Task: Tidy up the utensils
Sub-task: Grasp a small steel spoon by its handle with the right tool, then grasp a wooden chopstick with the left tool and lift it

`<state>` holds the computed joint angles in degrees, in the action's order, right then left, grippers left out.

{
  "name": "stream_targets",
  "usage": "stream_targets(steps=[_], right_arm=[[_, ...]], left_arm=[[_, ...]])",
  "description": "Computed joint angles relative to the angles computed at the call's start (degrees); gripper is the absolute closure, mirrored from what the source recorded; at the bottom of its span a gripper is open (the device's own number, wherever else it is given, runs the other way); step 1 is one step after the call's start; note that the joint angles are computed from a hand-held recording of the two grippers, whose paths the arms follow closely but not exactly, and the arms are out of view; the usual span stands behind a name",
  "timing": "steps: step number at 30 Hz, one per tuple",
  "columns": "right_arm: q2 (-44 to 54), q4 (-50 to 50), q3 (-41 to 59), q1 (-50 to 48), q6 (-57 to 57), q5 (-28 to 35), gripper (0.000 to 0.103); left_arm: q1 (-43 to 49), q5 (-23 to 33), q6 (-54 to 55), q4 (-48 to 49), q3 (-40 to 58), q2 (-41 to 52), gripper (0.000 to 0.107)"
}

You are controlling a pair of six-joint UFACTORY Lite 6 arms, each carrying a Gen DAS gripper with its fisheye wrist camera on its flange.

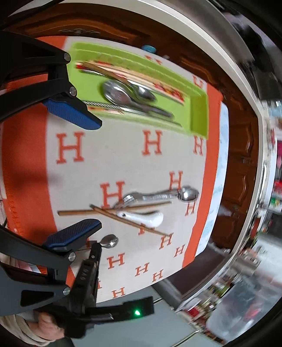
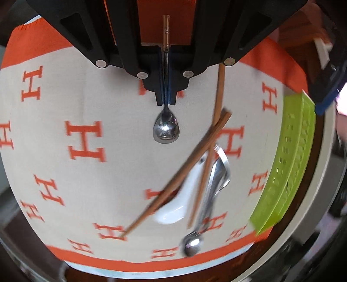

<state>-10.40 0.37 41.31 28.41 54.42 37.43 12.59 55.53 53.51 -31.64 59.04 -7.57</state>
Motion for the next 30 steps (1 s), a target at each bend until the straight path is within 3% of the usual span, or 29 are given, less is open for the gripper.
stream_targets(steps=[6,12,15,17,23,27,30], right_arm=[[-9.52,5.47,-2.10,-14.52,-10.57,2.00,0.100],[-11.85,13.24,3.24,-31.38,-25.43,6.90,0.100],[-12.57,16.92,4.58,-37.31,-31.45,9.25,0.100],[-14.17,18.26,4.13,-39.28,-33.11,10.85,0.100],[-16.88,21.45,1.09,-41.19,-35.89,11.41,0.100],[-17.80,22.24,-0.80,-41.20,-36.37,10.34,0.100],[-18.05,22.96,-1.73,-41.40,-37.05,10.03,0.100]], left_arm=[[-16.34,-5.41,-8.24,5.89,9.07,6.66,0.024],[-29.49,-1.85,-16.03,12.05,23.57,22.09,0.044],[-33.07,0.79,-18.45,14.26,28.56,29.46,0.060],[-34.41,2.33,-20.98,15.66,31.65,33.98,0.074],[-35.67,2.77,-23.58,17.17,34.83,38.24,0.076],[-36.79,3.18,-24.81,18.11,36.03,39.79,0.086],[-38.03,2.26,-25.20,19.23,35.52,40.18,0.087]])
